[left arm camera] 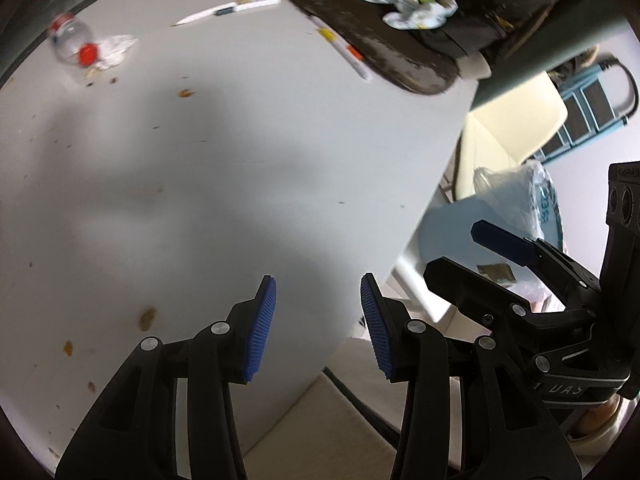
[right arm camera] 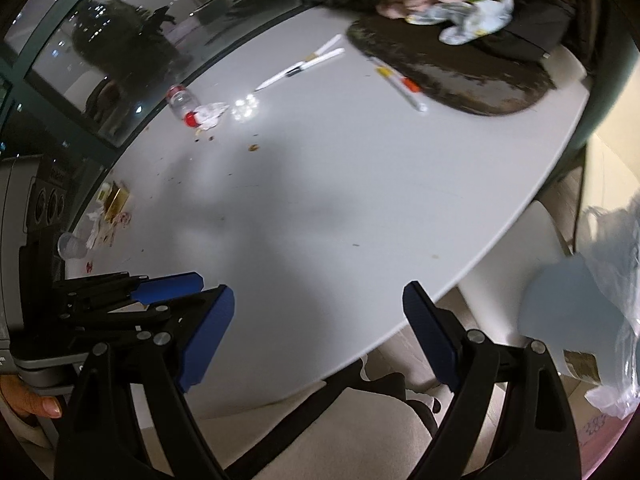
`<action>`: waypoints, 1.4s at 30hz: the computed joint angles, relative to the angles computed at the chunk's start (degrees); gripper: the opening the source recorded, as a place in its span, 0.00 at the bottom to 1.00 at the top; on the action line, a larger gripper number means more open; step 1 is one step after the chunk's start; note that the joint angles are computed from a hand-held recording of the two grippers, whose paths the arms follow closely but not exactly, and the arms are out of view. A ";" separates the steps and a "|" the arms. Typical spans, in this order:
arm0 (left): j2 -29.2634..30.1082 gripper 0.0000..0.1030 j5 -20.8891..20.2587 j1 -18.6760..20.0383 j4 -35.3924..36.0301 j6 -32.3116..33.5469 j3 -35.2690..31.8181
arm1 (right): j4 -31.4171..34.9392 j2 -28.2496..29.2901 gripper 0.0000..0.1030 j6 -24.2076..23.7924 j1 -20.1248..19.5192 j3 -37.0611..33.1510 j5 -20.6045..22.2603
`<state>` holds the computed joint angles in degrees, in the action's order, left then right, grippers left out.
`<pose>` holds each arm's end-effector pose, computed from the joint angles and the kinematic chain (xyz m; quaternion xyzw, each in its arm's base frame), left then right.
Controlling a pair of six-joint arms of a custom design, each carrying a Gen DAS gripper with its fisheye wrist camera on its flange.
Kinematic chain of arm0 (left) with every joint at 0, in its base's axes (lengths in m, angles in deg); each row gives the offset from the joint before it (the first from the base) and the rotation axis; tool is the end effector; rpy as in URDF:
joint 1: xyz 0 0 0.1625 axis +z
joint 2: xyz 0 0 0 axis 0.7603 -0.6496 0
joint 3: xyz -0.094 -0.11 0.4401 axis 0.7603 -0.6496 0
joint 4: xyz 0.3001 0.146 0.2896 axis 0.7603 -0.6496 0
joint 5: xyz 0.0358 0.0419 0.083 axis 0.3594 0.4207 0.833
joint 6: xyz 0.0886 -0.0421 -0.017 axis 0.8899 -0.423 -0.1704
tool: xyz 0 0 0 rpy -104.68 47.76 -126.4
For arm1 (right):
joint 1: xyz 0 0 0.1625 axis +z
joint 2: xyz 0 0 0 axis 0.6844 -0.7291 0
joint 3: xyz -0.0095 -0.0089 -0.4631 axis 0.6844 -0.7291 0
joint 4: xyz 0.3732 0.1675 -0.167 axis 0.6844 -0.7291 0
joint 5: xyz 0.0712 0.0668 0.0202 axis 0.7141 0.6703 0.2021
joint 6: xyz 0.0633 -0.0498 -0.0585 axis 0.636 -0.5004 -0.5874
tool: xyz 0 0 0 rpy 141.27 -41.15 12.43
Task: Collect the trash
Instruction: 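Return both grippers from the bin toward the table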
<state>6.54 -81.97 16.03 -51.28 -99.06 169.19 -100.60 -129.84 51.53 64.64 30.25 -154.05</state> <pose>-0.0954 -0.6365 0.2262 0.0562 0.9728 -0.0747 0.2120 0.2943 -0.6281 0.0428 0.1206 -0.9619 0.1105 0.2190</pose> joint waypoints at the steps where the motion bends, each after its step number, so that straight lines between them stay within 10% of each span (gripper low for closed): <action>1: -0.60 0.40 0.04 0.38 -0.11 0.04 0.25 | 0.29 0.77 0.80 -0.12 0.44 -0.73 0.01; 22: -10.54 0.40 3.10 4.37 -2.66 -7.10 5.51 | 8.77 9.61 0.81 -6.09 4.80 -11.73 3.07; 42: -12.54 0.43 13.06 4.13 -5.69 -28.42 7.02 | 30.90 20.40 0.80 -25.08 4.95 -34.14 10.18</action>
<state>-6.00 -68.91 20.17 -56.97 -127.49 176.21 -69.71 -109.44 26.45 69.58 -3.90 -143.87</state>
